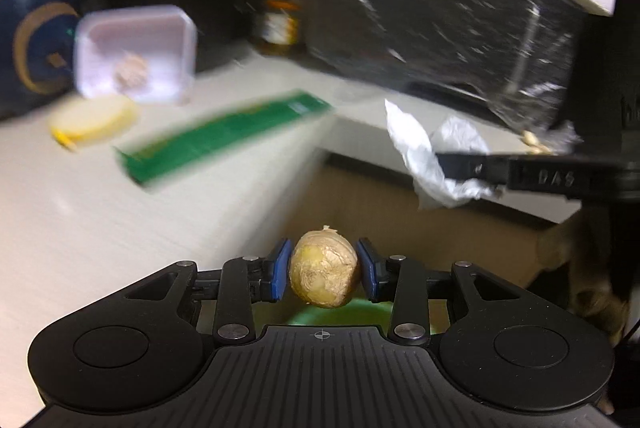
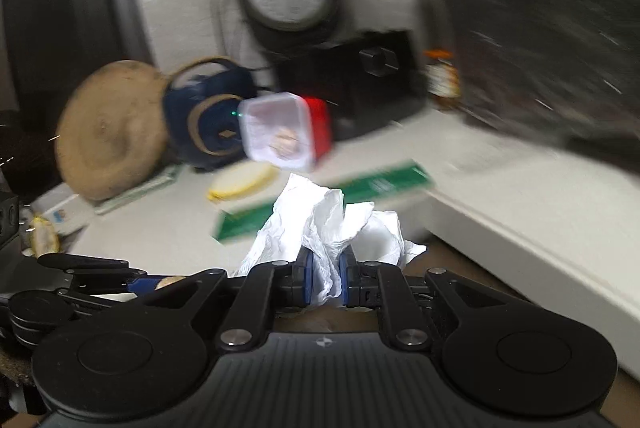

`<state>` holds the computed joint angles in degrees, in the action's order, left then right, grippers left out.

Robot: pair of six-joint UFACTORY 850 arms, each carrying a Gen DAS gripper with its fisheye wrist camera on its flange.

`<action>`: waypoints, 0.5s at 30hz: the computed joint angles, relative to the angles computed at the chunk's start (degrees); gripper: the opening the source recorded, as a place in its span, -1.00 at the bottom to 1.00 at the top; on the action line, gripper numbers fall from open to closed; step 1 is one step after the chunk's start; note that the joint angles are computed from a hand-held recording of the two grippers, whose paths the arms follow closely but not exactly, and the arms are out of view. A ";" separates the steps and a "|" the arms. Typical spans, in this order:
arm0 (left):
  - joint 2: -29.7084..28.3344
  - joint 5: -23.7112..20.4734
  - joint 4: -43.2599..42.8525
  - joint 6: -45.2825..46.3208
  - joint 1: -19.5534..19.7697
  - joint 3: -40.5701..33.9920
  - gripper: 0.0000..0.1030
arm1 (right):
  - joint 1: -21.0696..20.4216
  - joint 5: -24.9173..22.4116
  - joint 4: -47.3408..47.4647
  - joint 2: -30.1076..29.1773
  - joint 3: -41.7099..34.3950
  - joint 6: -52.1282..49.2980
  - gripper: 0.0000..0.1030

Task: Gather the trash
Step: 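Lower both grippers into the bin and release the potato and tissue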

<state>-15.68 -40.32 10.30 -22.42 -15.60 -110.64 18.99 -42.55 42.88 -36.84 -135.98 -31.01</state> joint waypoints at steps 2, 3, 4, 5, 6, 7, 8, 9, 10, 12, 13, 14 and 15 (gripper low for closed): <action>0.30 3.39 -2.53 0.99 -0.51 3.90 -0.20 | -0.54 5.10 -1.20 5.30 10.96 -1.00 -0.75; 0.16 4.70 -4.36 2.15 -0.74 5.73 -0.20 | -0.79 6.81 -2.20 7.11 15.08 -0.66 -0.75; -0.27 5.50 -7.17 3.92 -0.78 7.46 -0.20 | -1.07 7.83 -3.17 8.31 18.12 -0.01 -0.75; -0.69 5.92 -10.16 5.56 -0.66 8.85 -0.20 | -1.31 8.78 -4.82 9.40 21.21 1.59 -0.75; -1.34 6.29 -14.69 7.99 -0.31 10.52 -0.20 | -1.50 9.48 -6.52 10.23 23.80 3.38 -0.75; -2.22 6.23 -18.75 9.93 0.06 11.98 -0.21 | -1.68 10.23 -8.04 10.93 26.19 4.93 -0.75; -2.93 5.94 -20.92 10.53 0.19 13.18 -0.21 | -1.86 11.22 -10.01 11.62 28.67 7.06 -0.75; -4.00 5.41 -22.83 10.83 0.37 14.36 -0.21 | -2.03 11.95 -12.20 12.10 30.80 9.71 -0.75; -5.12 4.88 -24.48 11.01 0.58 15.43 -0.21 | -2.28 12.16 -13.63 12.33 32.45 11.93 -0.75; -7.00 3.38 -26.68 10.34 0.78 17.09 -0.21 | -3.22 10.81 -14.78 12.05 34.59 15.76 -0.75; -7.96 2.36 -27.95 10.21 0.94 17.71 -0.21 | -3.72 9.52 -15.00 11.59 35.15 17.47 -0.75; -8.59 1.58 -29.31 10.59 1.17 18.19 -0.21 | -4.09 8.51 -15.19 11.14 35.56 18.63 -0.75; -9.40 0.69 -30.89 11.04 1.36 18.37 -0.21 | -4.30 7.93 -15.49 10.76 35.81 19.30 -0.75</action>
<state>-25.09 -39.63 -20.59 -11.37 -14.25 -92.27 14.69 -34.62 27.38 -26.09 -100.17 -11.70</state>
